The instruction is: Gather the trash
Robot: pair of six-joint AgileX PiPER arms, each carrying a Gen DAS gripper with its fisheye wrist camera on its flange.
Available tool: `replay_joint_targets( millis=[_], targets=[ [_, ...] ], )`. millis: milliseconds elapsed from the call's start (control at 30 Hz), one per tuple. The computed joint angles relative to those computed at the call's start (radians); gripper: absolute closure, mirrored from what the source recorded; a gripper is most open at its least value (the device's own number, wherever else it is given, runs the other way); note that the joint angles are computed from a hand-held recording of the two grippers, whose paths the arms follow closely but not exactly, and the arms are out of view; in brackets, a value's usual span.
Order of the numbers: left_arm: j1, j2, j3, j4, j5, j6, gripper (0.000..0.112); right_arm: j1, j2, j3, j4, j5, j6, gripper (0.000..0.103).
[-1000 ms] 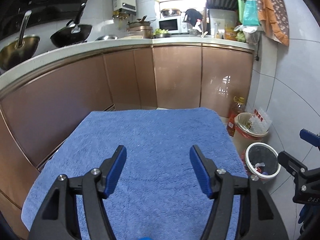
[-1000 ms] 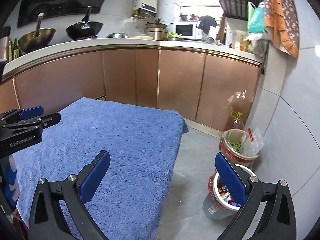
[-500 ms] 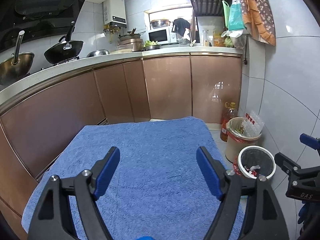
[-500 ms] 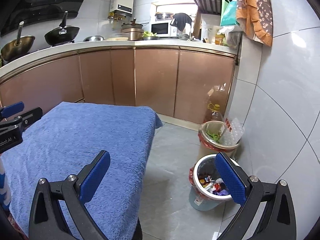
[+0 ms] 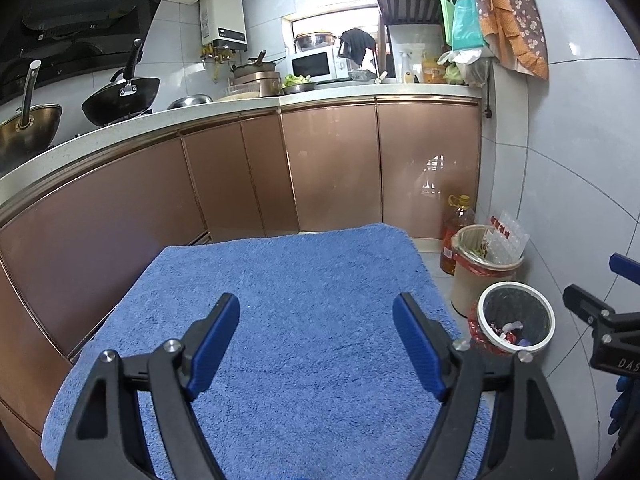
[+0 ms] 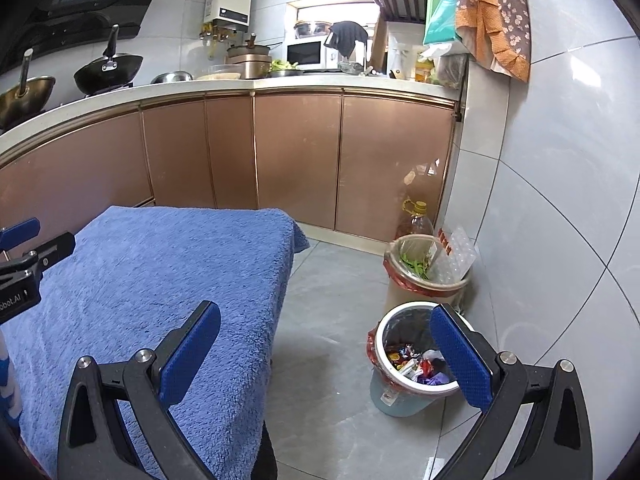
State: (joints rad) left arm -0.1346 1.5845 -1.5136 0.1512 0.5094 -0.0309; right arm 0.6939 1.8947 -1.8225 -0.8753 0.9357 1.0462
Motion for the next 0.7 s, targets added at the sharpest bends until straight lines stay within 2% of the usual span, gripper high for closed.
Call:
replay_joint_targets(
  millis=[700],
  targets=[
    [0.011,0.002,0.023,-0.007,-0.024,-0.002,0.034,0.006,-0.002,0.002,-0.033,0.015,0.038,0.000]
  ],
)
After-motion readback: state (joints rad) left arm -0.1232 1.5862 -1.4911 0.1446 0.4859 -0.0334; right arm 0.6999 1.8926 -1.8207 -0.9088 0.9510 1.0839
